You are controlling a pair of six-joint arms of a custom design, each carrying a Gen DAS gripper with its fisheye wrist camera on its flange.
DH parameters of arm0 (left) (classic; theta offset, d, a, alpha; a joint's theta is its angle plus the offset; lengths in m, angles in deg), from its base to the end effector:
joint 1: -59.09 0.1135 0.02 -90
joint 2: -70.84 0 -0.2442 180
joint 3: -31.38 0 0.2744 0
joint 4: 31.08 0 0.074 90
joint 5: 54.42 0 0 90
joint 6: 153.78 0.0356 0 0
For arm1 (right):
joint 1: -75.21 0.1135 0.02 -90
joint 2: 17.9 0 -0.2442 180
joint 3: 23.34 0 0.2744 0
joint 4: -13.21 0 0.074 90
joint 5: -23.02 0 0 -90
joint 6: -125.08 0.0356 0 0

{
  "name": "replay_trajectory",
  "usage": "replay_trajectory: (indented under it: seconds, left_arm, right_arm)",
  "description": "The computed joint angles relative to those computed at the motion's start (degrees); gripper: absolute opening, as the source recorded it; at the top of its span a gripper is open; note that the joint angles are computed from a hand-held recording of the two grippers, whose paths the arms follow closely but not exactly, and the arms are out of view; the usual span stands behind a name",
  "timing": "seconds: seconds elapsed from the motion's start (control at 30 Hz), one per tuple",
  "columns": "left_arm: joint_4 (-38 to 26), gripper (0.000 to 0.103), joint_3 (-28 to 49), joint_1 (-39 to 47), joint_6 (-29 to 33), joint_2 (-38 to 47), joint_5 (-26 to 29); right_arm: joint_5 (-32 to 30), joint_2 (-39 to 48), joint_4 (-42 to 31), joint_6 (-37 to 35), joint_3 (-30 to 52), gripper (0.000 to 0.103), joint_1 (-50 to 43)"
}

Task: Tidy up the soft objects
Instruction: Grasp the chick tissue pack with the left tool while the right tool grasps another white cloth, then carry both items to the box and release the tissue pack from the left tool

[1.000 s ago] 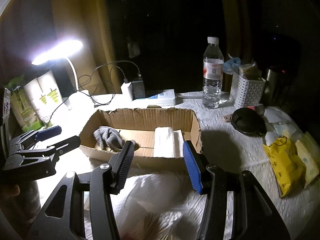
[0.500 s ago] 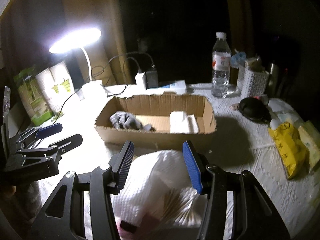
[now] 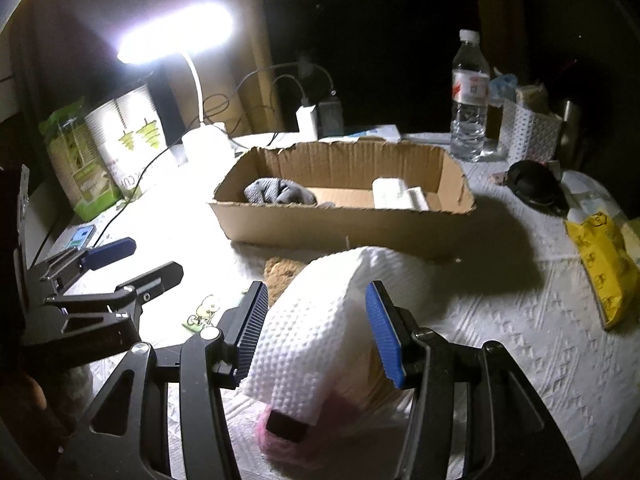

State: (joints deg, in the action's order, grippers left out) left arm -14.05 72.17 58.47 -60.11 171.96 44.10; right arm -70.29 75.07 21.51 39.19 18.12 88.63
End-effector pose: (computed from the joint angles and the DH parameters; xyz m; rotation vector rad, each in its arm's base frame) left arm 0.2823 -0.0083 0.0398 0.1613 2.3151 -0.1461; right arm 0.2751 0.0677 0.0676 -0.2185 2.3235 0.2205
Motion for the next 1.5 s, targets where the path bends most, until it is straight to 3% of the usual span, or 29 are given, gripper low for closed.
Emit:
replay_trajectory:
  seconds: [0.13,0.33,0.53,0.67,0.83,1.03,1.5]
  left_arm:
    - [2.38,0.082,-0.2,0.67,-0.1,2.85,1.82]
    - [-3.03,0.082,4.21,-1.81,-0.36,6.89,0.97]
    - [-3.37,0.082,5.72,-5.56,-1.22,8.99,-0.06]
    - [-4.85,0.082,8.07,-7.52,-2.35,10.97,-2.19]
    - [-7.0,0.081,10.65,-8.06,-2.87,13.67,-3.69]
    - [-7.5,0.048,11.09,-8.46,-1.93,14.74,-3.15]
    - [-3.94,0.047,4.31,-5.81,-1.06,7.05,3.77]
  right_arm:
    - [-0.19,2.69,0.59,0.23,1.27,0.054,0.48]
    - [-0.57,6.32,1.66,0.08,2.81,0.054,0.54]
    - [-1.47,8.86,2.94,-0.82,3.16,0.052,-0.52]
    - [-2.89,9.49,3.87,-1.99,2.86,0.025,-1.68]
    - [-3.92,9.35,4.89,-3.96,1.94,0.016,-2.46]
    - [-4.66,7.55,7.05,-4.01,-0.04,0.01,-3.05]
    - [-3.71,-7.02,5.07,-4.72,-6.15,0.009,-3.85]
